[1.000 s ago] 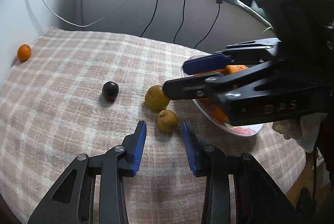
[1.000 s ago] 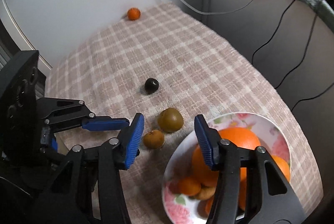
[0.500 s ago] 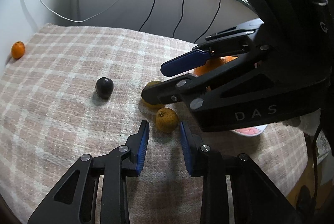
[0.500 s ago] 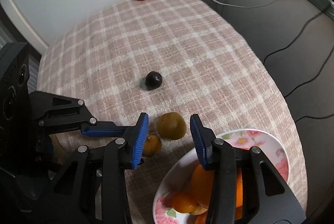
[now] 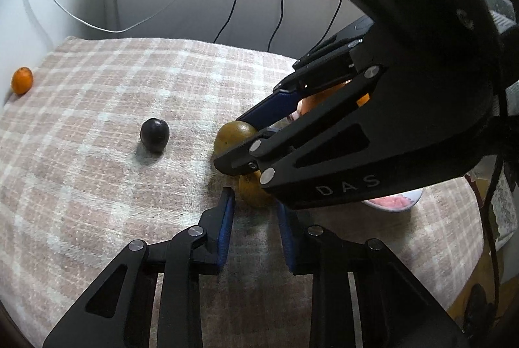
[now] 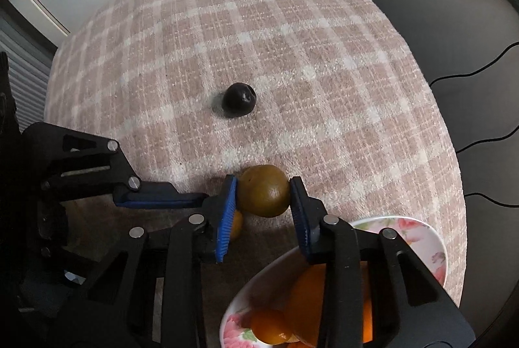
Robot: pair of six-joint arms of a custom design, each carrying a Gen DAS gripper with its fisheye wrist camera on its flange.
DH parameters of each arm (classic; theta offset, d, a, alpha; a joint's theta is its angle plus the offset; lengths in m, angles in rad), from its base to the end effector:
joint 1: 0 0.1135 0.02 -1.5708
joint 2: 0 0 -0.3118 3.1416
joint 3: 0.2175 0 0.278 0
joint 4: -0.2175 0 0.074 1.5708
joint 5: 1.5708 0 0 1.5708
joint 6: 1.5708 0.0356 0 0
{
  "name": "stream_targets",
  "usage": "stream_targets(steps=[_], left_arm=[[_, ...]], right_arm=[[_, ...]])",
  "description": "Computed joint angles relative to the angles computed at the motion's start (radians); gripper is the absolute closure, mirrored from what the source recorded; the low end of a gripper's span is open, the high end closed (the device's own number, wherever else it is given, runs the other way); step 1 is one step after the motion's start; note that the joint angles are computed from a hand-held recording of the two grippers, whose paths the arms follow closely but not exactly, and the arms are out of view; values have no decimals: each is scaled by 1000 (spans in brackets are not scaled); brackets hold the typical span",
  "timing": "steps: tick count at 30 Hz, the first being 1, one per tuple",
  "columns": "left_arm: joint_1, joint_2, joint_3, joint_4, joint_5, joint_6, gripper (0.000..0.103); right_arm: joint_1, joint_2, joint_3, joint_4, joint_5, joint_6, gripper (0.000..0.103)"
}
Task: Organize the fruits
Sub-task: 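Close the left gripper on a brown kiwi while the right gripper grasps another kiwi, then carry both held kiwis toward the white plate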
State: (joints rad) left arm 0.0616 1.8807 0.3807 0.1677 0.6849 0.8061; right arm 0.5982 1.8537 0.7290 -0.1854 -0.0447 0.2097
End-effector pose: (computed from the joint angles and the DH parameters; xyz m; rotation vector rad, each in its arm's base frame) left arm 0.2191 -0.0091 0.0452 1.0318 2.3423 -0.6984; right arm 0.2524 0.1739 0.0880 -0.5705 2.8556 0.2099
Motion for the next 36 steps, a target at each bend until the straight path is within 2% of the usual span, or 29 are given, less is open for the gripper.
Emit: stream_targets(steps=[13, 18, 25, 31, 36], left_arm=[[-52, 4, -16, 66, -27, -48, 81], [-30, 9, 13, -9, -6, -16, 81], [3, 8, 35, -50, 3, -7, 81], [61, -59, 43, -136, 55, 36, 81], [116, -125, 51, -250, 99, 92, 81]], right_arm=[[-23, 5, -31, 82, 0, 30, 72], [-36, -60, -57, 70, 8, 42, 72], [-18, -183, -104, 53, 49, 99, 72], [47, -387, -209, 29, 132, 213, 72], [115, -661, -331, -28, 242, 358, 72]])
